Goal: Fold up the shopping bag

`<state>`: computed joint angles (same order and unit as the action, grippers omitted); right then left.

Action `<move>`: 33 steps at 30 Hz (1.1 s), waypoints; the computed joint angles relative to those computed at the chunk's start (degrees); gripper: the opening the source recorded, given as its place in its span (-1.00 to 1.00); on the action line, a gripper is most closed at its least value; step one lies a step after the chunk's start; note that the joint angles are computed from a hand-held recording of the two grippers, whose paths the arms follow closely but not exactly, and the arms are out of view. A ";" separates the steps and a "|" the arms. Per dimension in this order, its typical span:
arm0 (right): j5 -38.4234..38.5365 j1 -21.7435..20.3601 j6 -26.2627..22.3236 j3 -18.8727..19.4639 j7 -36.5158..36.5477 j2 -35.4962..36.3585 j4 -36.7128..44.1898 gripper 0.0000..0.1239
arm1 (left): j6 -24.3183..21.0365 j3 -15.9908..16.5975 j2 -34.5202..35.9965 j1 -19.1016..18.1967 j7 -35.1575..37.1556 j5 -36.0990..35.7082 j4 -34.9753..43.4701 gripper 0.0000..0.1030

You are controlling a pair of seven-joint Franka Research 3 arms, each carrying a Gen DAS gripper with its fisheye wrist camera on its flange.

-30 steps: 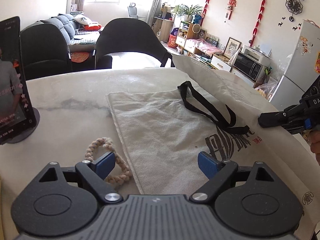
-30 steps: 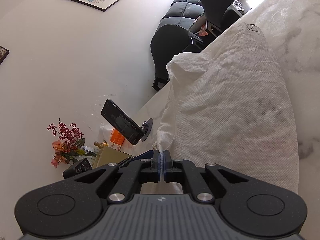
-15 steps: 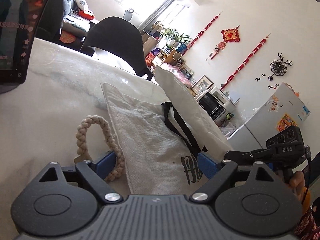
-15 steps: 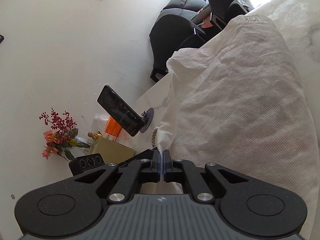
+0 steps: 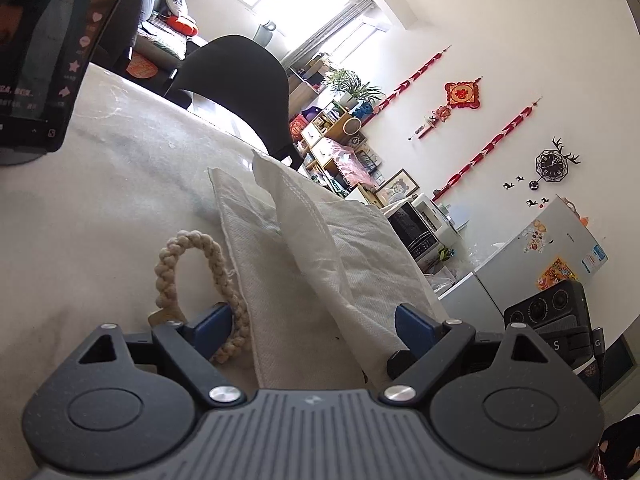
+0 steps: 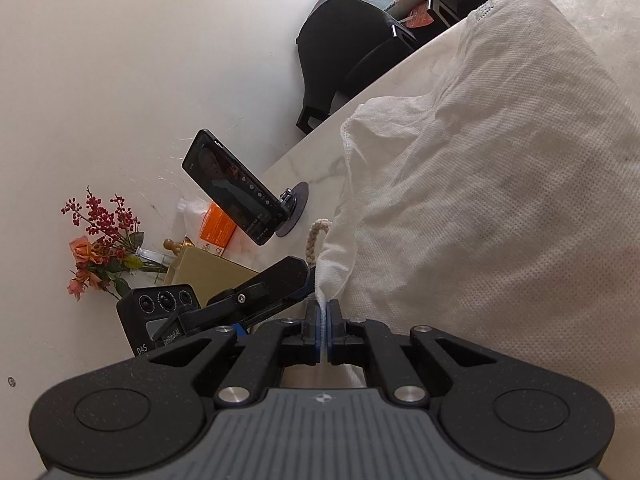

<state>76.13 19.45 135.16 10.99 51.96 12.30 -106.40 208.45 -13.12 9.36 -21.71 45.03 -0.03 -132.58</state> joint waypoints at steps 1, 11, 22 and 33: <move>-0.35 0.24 0.29 0.06 0.40 0.32 0.25 -0.95 | 0.11 -0.03 0.01 0.02 -0.11 -0.04 -0.02 0.73; -3.20 1.22 1.52 0.98 2.25 2.14 1.95 -0.93 | 0.19 -0.01 -0.02 -0.12 -0.29 -0.60 -0.02 0.73; -7.22 2.26 3.00 1.15 3.24 0.86 0.48 -0.93 | -0.56 0.15 -0.10 -0.26 0.21 -0.74 0.29 0.73; -6.20 1.77 1.76 1.72 4.07 1.75 1.38 -0.54 | -3.04 0.15 -2.41 -0.30 -1.90 -3.41 -0.75 0.72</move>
